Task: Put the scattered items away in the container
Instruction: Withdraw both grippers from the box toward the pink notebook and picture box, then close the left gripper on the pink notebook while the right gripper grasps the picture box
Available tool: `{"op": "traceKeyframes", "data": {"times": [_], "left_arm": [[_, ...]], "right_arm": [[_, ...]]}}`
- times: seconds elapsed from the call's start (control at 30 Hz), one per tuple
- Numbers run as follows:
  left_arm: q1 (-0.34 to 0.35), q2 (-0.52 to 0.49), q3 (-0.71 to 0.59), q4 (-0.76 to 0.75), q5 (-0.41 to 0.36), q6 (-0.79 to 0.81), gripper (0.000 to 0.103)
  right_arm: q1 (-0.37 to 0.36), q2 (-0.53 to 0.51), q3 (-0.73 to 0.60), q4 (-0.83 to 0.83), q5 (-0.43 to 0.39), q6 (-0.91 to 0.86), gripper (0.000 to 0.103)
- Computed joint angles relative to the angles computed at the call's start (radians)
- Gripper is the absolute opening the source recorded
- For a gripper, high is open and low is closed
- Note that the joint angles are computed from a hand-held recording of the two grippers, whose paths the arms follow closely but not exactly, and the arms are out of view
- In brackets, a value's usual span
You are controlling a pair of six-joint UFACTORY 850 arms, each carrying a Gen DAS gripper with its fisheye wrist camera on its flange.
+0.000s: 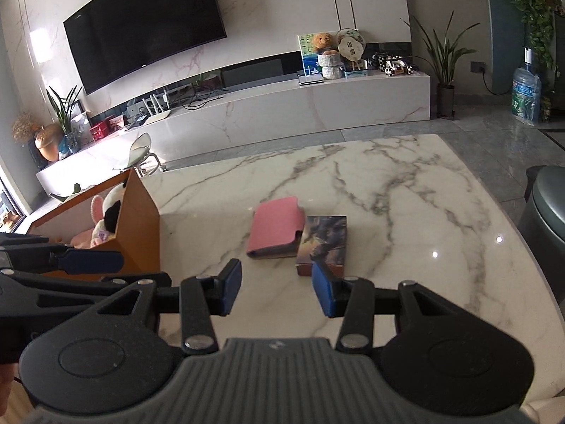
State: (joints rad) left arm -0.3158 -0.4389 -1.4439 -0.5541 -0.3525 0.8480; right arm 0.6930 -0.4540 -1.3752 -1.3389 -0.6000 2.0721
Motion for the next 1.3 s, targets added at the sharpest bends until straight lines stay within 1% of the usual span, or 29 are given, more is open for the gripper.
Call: {"op": "traceKeyframes", "data": {"times": [0.17, 0.33, 0.47, 0.57, 0.67, 0.8, 0.93, 0.97, 1.1, 1.2, 1.3], "left_arm": [[-0.028, -0.056, -0.055, 0.13, 0.014, -0.115, 0.058], [-0.042, -0.133, -0.141, 0.248, 0.002, -0.236, 0.058], [-0.042, -0.2, -0.225, 0.265, -0.018, -0.287, 0.059], [-0.04, -0.254, -0.296, 0.249, -0.044, -0.31, 0.072], [-0.04, -0.317, -0.383, 0.254, -0.089, -0.352, 0.072], [-0.045, -0.383, -0.471, 0.305, -0.123, -0.414, 0.072], [-0.044, -0.45, -0.563, 0.314, -0.167, -0.454, 0.072], [-0.044, -0.466, -0.584, 0.316, -0.177, -0.464, 0.072], [-0.045, -0.519, -0.653, 0.317, -0.199, -0.489, 0.073], [-0.049, -0.566, -0.714, 0.334, -0.228, -0.531, 0.073], [-0.053, -0.605, -0.769, 0.341, -0.259, -0.557, 0.073]], "right_arm": [[-0.027, -0.011, 0.019, -0.03, 0.011, 0.03, 0.048], [-0.064, -0.041, 0.007, -0.021, 0.051, 0.005, 0.048], [-0.093, -0.074, -0.02, 0.021, 0.072, -0.05, 0.049], [-0.112, -0.106, -0.052, 0.05, 0.092, -0.102, 0.055], [-0.125, -0.148, -0.096, 0.081, 0.099, -0.164, 0.059], [-0.141, -0.203, -0.155, 0.138, 0.108, -0.246, 0.061], [-0.157, -0.264, -0.226, 0.232, 0.11, -0.363, 0.063], [-0.16, -0.276, -0.24, 0.249, 0.112, -0.383, 0.065], [-0.164, -0.329, -0.299, 0.276, 0.08, -0.453, 0.067], [-0.164, -0.347, -0.309, 0.245, 0.066, -0.444, 0.066], [-0.158, -0.35, -0.305, 0.201, 0.028, -0.434, 0.064]]}}
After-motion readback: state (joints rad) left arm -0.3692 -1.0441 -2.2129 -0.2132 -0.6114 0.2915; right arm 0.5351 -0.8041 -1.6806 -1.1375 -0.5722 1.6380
